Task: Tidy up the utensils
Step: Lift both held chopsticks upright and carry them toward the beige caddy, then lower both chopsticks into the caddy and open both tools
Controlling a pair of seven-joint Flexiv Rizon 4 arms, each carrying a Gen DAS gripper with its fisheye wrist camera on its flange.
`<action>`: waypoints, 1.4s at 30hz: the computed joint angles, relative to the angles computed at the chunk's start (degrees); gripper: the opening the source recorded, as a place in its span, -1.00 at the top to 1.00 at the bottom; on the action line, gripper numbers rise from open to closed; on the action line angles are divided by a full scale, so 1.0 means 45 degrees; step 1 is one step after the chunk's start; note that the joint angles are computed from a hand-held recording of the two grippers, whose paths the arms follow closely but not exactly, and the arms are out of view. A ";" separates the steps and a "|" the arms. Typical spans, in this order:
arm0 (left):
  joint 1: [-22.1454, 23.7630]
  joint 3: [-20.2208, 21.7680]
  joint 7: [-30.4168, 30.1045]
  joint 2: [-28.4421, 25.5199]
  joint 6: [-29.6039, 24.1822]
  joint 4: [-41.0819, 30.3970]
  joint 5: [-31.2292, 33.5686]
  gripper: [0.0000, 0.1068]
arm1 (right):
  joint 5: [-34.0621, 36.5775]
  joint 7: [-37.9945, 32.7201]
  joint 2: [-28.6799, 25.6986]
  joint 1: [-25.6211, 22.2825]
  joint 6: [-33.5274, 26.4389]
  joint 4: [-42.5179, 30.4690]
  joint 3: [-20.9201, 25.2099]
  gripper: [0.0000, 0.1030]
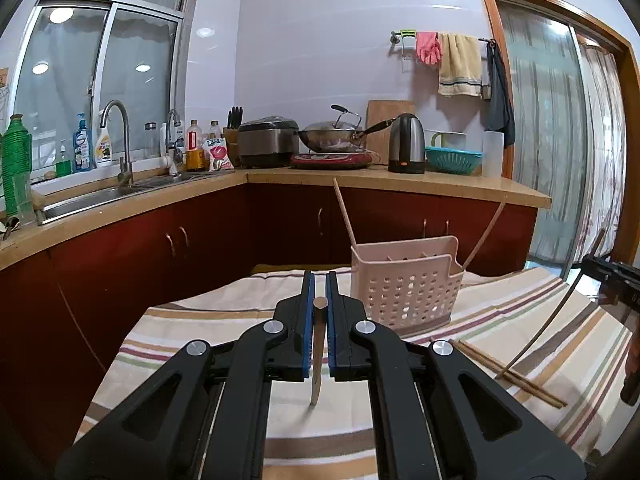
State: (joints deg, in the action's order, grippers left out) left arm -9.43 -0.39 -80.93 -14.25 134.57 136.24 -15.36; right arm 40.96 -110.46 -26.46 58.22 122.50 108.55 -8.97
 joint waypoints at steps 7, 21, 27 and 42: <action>0.0415 -0.0169 -0.0551 -0.0091 -0.0557 -0.0590 0.0733 0.89 | 0.0335 -0.0125 0.0104 0.0416 -0.0359 -0.0256 -0.0636 0.87; 0.1405 -0.0899 -0.2226 0.0471 -0.2025 -0.3195 0.3762 0.89 | -0.1354 0.0357 0.0351 -0.0992 0.0223 -0.1313 0.0428 0.87; 0.1083 -0.1069 -0.1450 -0.0358 -0.2244 -0.5401 0.3517 0.89 | -0.2561 0.0799 -0.0291 -0.2026 0.0187 -0.2796 0.0937 0.87; 0.0715 -0.1174 -0.0016 -0.3728 -0.3238 -0.9044 0.1878 0.89 | -0.5169 0.4099 -0.2797 -0.3137 -0.1768 -0.5345 0.0460 0.87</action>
State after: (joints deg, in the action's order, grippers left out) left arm -6.21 -5.67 -81.00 -31.02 120.00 95.54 -6.91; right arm 17.70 -92.02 -39.05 44.11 114.54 84.50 -6.90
